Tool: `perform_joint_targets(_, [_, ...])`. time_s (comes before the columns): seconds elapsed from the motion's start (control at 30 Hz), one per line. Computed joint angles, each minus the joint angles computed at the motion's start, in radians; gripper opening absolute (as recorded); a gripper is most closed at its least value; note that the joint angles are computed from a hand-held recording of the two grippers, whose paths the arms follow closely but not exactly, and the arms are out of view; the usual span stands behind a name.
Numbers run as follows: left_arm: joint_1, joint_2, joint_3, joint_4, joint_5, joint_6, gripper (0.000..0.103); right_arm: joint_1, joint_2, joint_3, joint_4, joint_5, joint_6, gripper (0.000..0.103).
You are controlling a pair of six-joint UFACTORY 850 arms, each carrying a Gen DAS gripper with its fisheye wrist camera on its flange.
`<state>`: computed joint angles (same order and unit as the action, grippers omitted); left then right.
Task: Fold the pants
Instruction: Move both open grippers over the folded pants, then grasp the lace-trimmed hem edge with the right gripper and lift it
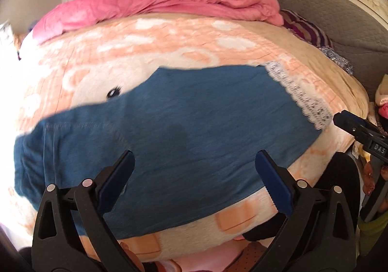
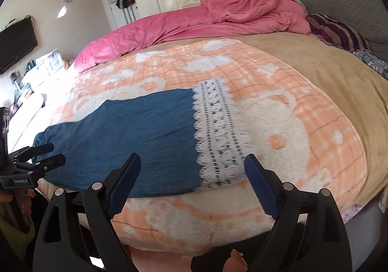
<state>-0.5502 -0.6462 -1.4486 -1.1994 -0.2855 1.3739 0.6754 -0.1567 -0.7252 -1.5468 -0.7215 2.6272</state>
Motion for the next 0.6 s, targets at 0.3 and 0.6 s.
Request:
perform_joint_targets(0.3, [-0.063, -0.036, -0.111, 0.111, -0.044, -0.106, 0.094, -0.009, 0.048, 0.072, -0.006, -0.006, 0.110, 0.093])
perform_joint_targets(0.6, [-0.136, -0.208, -0.416, 0.586, -0.114, -0.508, 0.094, -0.043, 0.033, 0.098, -0.117, 0.064, 0.256, 0.093])
